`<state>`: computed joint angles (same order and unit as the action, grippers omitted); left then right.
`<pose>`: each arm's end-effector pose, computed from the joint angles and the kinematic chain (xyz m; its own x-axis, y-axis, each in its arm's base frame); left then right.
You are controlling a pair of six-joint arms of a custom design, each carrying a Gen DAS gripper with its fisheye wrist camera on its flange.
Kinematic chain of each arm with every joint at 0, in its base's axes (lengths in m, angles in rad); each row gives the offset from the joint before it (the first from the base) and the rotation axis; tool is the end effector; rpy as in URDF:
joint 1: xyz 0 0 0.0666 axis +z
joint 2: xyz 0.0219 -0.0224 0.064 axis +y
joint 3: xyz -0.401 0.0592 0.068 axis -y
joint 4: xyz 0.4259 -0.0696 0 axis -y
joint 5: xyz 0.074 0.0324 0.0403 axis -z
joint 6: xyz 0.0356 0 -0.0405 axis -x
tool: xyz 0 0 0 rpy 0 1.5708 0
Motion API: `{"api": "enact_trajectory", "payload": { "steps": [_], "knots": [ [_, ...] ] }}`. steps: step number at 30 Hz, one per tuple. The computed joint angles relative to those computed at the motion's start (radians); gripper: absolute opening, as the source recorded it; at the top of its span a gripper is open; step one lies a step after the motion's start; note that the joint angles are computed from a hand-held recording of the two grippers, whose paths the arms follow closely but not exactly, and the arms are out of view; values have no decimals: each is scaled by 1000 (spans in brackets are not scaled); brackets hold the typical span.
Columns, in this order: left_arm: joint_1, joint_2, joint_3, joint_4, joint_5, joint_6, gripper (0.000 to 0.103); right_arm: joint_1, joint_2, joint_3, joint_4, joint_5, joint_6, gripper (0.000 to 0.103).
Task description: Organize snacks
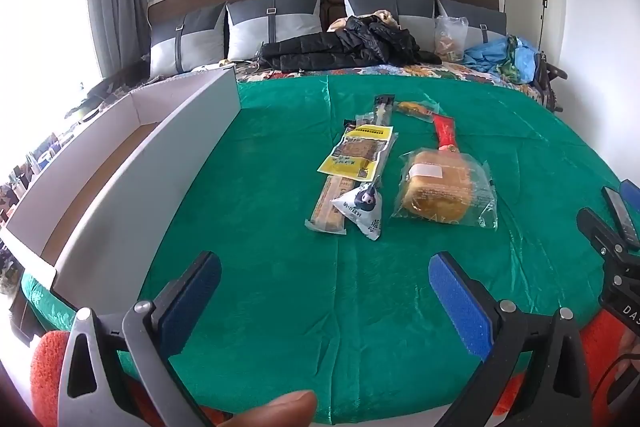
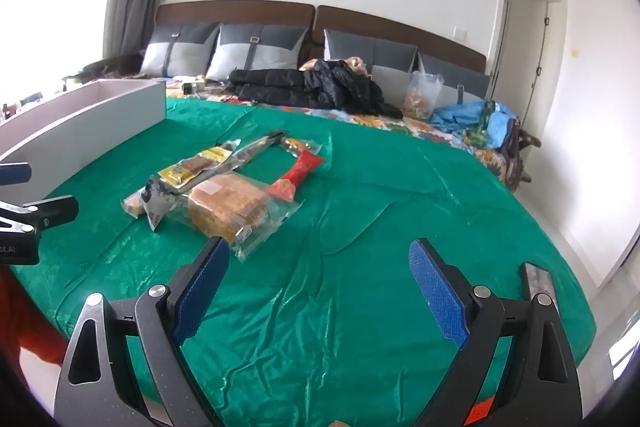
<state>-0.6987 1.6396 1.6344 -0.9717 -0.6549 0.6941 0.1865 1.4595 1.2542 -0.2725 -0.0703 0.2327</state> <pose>0.4733 -0.3698 0.4389 -0.6471 -0.1190 -0.7530 -0.2144 0.9763 0.0300 0.5490 0.1057 0.3993 -0.3829 -0.3063 -0.8715 -0.3438 0.9229 -0.1734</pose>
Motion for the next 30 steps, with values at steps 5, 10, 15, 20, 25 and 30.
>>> {"api": "enact_trajectory", "payload": {
  "steps": [5,10,15,20,25,30],
  "knots": [
    [0,2,-2,0,-4,1,103,-3,0,-1,8,-2,-9,93],
    [1,2,0,-7,-4,5,103,-5,0,-3,15,-11,-13,93],
    [2,3,-2,-13,-7,10,103,-5,2,-3,16,-9,-13,93],
    [3,5,-2,-14,-8,7,103,-5,5,0,15,-10,-14,93],
    [2,9,1,-21,-9,4,103,-4,5,-2,17,-9,-14,93],
    [5,14,6,-31,-5,9,103,-5,7,-2,17,-10,-15,93]
  ]
}}
